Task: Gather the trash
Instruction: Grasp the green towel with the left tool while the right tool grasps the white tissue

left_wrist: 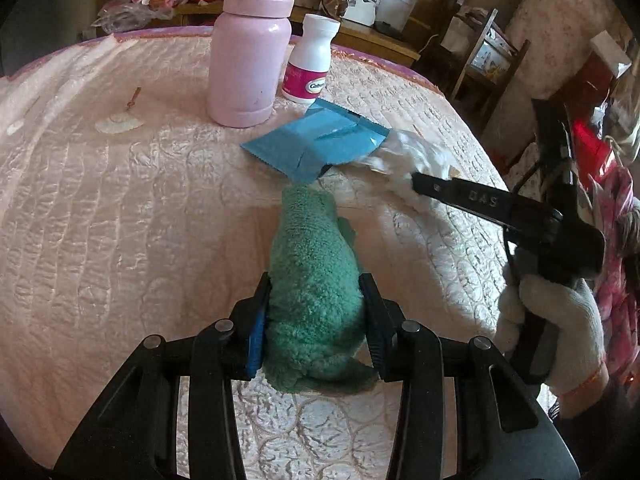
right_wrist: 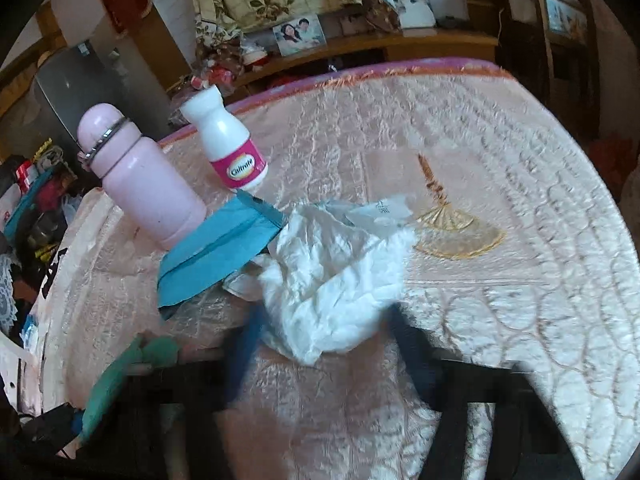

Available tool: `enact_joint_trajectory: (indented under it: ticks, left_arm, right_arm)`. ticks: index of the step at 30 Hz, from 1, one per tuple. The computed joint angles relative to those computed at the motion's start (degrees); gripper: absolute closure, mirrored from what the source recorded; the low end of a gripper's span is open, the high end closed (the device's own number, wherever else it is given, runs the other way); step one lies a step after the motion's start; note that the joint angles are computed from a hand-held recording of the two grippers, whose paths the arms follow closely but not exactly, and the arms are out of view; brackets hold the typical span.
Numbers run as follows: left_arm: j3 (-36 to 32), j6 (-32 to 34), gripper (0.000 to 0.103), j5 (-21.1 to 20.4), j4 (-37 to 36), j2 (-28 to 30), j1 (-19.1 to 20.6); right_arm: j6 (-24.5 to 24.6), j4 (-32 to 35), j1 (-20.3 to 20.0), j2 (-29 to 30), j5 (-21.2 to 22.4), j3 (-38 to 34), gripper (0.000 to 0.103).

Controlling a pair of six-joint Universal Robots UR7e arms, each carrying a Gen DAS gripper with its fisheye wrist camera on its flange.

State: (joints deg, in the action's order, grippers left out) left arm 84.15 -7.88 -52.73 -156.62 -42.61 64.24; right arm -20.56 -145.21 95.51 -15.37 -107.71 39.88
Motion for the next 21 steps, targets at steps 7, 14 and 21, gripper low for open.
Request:
enact_joint_trajectory:
  ticks: [7, 14, 21]
  left_arm:
    - [1.9, -0.1, 0.064, -0.7, -1.8, -1.1, -0.3]
    - [6.4, -1.9, 0.064, -1.8, -2.2, -3.7, -2.3]
    - [11.6, -4.9, 0.064, -0.8, 0.4, -5.5, -4.8]
  right_arm:
    - [-1.2, -4.0, -1.2, -10.1, 4.8, 15.7, 0.083]
    - [-2.3, -2.8, -2.3, -21.5, 6.9, 32.0, 0.083]
    - [-5.2, -0.9, -1.9, -27.1, 1.9, 41.3, 0.052]
